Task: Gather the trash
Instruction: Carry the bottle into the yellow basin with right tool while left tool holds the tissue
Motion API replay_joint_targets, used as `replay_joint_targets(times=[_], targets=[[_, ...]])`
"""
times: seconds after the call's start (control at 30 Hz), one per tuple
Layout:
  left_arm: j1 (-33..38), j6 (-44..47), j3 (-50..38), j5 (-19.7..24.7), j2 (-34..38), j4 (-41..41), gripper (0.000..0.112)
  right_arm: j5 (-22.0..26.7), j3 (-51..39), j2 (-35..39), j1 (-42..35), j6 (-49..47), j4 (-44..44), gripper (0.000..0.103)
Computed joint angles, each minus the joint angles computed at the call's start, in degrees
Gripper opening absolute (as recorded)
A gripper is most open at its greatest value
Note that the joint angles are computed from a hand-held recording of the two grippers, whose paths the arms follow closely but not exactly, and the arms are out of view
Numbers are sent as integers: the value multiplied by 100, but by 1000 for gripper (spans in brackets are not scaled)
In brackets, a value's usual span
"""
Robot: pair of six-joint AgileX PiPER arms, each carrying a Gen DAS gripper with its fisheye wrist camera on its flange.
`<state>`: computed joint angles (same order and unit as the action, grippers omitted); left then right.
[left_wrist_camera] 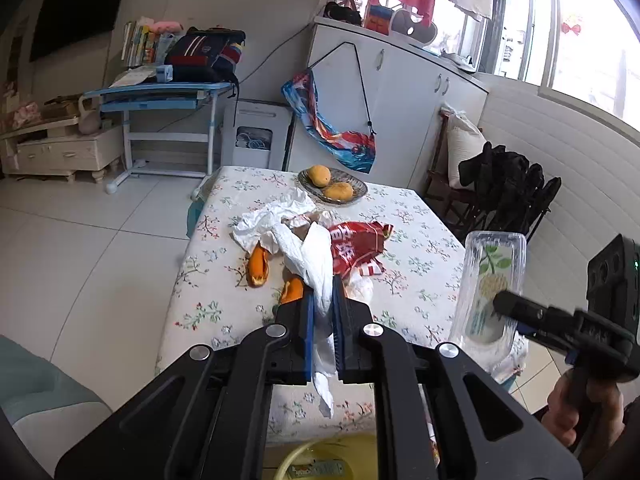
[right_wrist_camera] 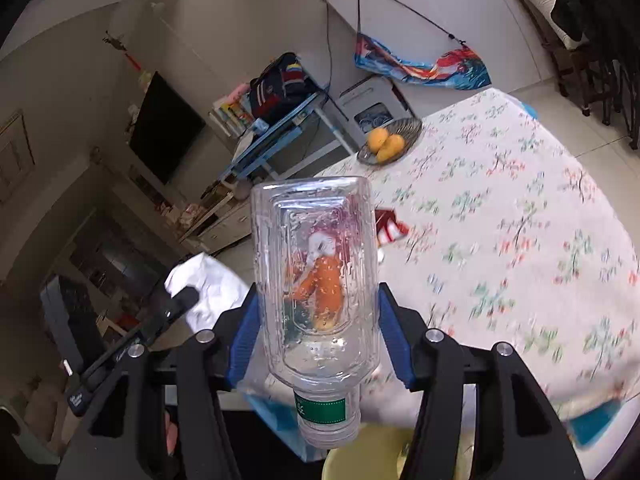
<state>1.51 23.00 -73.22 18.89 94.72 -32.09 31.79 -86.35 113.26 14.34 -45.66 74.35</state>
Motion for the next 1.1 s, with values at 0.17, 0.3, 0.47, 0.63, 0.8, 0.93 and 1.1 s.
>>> replay_joint_targets(times=[0.17,0.3,0.47,0.63,0.8,0.93,1.1], targets=[[25,222,306,-22,-211,-242,8,-82,595,-266,272,-249,-37,55],[69,471,532,-21,-381,-525,8,-196,895,-331,533,-62,-386,55],[32,592,831,-63,-616,-633,8,-322,1045,-327,749,397,-942,55],[-4,628,1088,-108,-823,-627,8,-421,1070,-195,1029,1155,-1816,56],[-64,546,1275,-144,-989,-545,8,-328,963,-7,1226,2018,-2760,56],[-118,525,1403,-170,-1092,-497,8,-161,865,138,1315,2699,-3495,56],[-187,477,1534,-192,-1194,-391,8,34,792,281,1382,3166,-3965,56]])
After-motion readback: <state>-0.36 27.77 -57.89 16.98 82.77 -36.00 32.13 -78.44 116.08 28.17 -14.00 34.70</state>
